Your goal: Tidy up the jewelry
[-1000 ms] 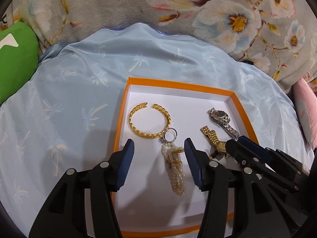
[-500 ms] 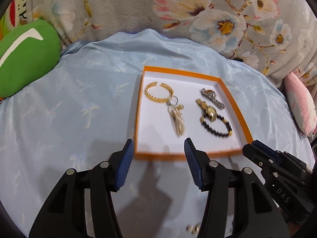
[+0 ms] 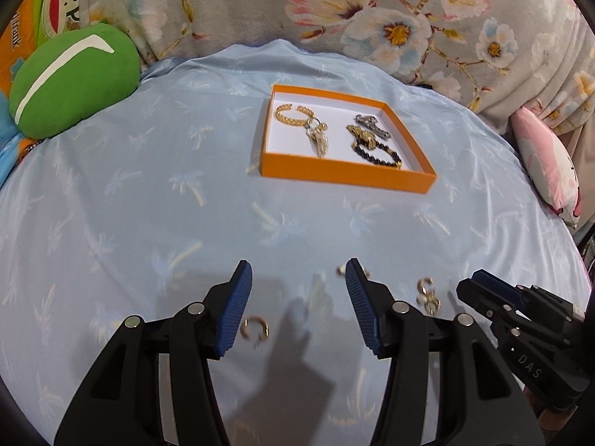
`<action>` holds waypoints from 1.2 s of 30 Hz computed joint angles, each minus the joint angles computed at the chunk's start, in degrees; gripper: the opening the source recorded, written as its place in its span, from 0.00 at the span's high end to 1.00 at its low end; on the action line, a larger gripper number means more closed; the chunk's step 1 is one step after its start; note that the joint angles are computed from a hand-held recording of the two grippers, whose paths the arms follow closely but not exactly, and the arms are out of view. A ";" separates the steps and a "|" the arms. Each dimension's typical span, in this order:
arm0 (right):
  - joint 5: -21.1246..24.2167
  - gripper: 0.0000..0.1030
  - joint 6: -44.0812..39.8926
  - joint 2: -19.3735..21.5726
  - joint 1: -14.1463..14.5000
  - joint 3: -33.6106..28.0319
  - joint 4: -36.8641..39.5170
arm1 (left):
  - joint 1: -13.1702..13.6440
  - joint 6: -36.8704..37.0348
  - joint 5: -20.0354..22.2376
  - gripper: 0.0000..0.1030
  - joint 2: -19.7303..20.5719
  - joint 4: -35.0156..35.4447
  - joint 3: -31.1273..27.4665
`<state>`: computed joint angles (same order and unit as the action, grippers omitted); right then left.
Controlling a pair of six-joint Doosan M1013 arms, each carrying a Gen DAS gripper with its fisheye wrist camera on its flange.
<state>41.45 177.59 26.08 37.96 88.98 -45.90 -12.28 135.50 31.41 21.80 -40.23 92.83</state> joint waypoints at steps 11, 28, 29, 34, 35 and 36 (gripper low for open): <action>-0.33 0.78 -0.37 0.62 1.28 0.30 0.86 | 0.70 -0.41 -0.88 0.51 -1.88 0.21 4.22; -0.75 0.78 -3.20 2.39 -0.30 -2.27 3.49 | 2.66 -2.09 -1.22 0.51 -1.70 0.10 4.52; -0.74 0.78 -3.42 2.48 -0.32 -2.41 3.58 | 2.70 -2.35 -1.20 0.51 -1.65 0.28 4.48; 0.32 0.78 -4.65 2.98 -0.21 -3.22 3.86 | 2.87 -2.81 -0.61 0.51 -1.39 0.31 4.10; 0.64 0.82 -4.89 3.07 -0.19 -3.37 3.95 | 2.87 -2.42 -0.73 0.51 -1.41 0.08 4.14; 0.64 0.86 -5.01 3.07 -0.21 -3.37 4.07 | 2.84 -2.21 -0.81 0.51 -1.43 -0.01 4.21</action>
